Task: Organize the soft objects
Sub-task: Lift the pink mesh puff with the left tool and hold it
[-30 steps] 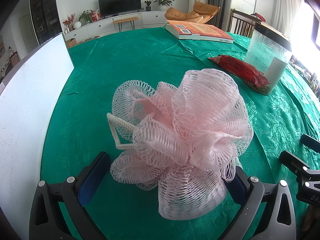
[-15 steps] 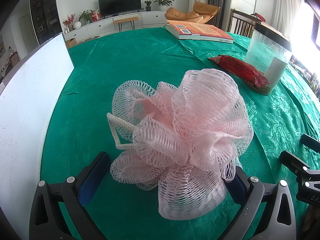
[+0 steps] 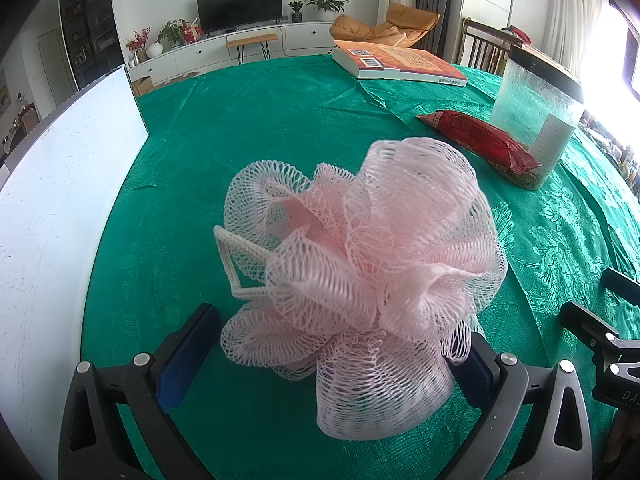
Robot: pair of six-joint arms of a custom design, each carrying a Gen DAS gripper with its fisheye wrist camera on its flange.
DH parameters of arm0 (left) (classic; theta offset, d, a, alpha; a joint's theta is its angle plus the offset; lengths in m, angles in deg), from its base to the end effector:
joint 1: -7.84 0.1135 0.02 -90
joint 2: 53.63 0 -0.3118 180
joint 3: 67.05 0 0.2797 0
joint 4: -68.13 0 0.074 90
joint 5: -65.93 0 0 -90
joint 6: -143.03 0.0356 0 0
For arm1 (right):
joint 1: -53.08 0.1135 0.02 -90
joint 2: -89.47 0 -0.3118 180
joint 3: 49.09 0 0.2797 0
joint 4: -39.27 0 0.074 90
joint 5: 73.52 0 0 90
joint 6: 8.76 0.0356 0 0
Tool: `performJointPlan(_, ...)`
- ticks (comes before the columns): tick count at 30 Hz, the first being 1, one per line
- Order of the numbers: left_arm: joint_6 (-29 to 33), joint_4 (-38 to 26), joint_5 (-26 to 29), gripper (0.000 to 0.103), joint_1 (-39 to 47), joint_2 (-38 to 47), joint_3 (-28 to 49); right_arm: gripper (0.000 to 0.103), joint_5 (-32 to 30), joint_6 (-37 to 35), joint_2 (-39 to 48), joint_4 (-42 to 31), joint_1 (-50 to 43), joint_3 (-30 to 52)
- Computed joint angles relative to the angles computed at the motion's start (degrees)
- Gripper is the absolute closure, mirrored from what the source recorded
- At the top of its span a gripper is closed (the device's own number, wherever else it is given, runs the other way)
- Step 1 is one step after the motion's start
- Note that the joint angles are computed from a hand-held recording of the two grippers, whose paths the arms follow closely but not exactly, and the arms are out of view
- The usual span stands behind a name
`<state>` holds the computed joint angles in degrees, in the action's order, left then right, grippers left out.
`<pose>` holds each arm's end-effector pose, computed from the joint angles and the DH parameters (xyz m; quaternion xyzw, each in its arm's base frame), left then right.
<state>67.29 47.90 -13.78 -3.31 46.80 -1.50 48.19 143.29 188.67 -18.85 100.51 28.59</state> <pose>0.3601 -0.0775 0.1708 0.2352 0.9210 -0.0774 0.3008 0.2497 0.2442 0.2161 0.1464 0.9471 -0.0862 0.2723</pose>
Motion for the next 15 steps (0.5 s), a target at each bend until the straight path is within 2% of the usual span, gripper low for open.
performJointPlan(15, -0.93, 0.23, -0.49, 0.0, 0.08, -0.06, -0.19, 0.007, 0.0, 0.05, 0.04, -0.07, 0.03, 0.06)
